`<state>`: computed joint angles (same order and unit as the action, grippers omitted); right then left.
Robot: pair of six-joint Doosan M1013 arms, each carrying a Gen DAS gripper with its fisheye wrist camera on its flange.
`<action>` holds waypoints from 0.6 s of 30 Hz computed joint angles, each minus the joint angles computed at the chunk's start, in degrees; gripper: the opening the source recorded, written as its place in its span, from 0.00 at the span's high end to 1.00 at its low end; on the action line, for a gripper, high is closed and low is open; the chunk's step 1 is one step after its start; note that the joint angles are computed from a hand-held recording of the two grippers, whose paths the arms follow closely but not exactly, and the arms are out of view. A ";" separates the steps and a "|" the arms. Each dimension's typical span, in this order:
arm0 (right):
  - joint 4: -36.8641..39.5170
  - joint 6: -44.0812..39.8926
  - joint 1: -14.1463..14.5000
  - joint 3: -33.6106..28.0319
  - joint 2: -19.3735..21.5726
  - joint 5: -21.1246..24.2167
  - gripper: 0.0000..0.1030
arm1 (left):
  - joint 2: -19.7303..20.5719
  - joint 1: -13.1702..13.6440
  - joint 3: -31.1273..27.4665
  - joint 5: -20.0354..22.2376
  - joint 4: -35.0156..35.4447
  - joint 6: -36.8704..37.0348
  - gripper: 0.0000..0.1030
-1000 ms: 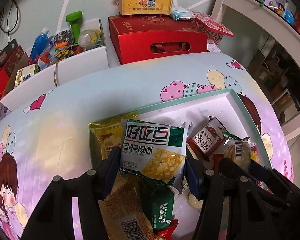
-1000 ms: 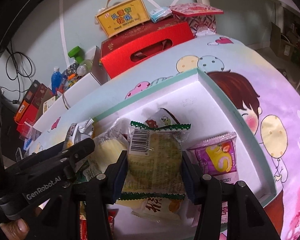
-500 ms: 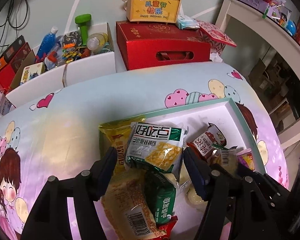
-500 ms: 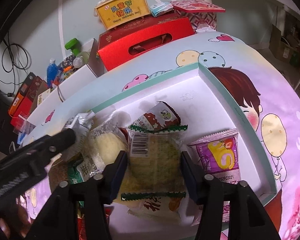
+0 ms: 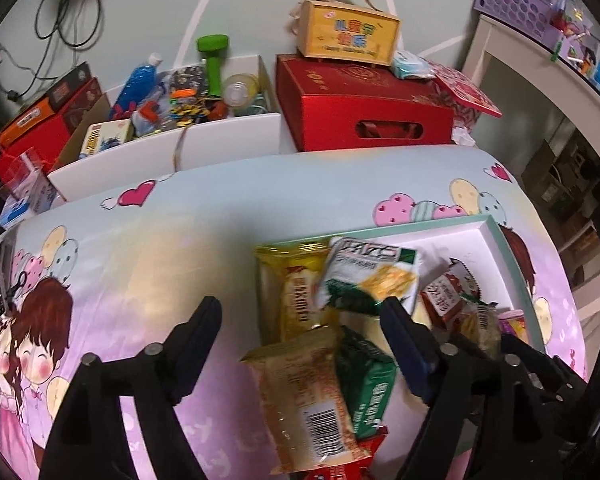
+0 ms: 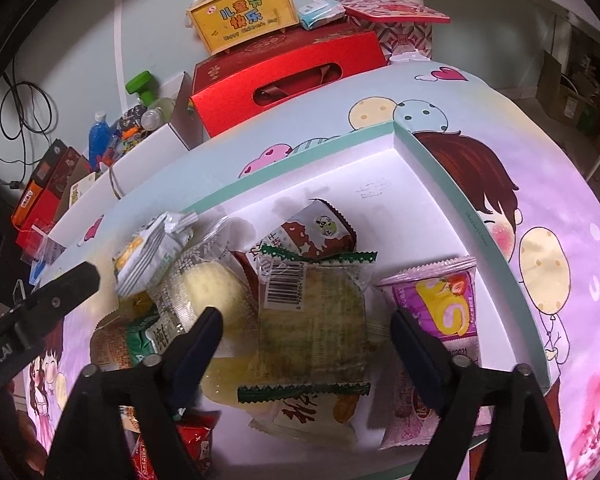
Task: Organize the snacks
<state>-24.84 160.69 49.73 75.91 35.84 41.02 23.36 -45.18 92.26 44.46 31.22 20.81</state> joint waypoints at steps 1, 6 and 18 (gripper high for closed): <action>0.05 -0.17 -0.01 -0.01 0.02 0.00 0.12 | -0.11 -0.05 0.24 0.25 0.54 -0.82 0.20; -0.84 0.01 0.12 0.26 -0.12 -0.84 0.00 | -0.41 -0.32 1.18 1.27 2.70 -3.93 0.15; -3.09 -0.21 0.92 0.80 -1.00 0.42 0.00 | -2.59 -1.41 4.66 1.33 6.43 -11.44 0.06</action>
<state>-27.93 160.49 50.65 76.71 34.84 41.44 20.77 -46.59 96.92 45.79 37.66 9.38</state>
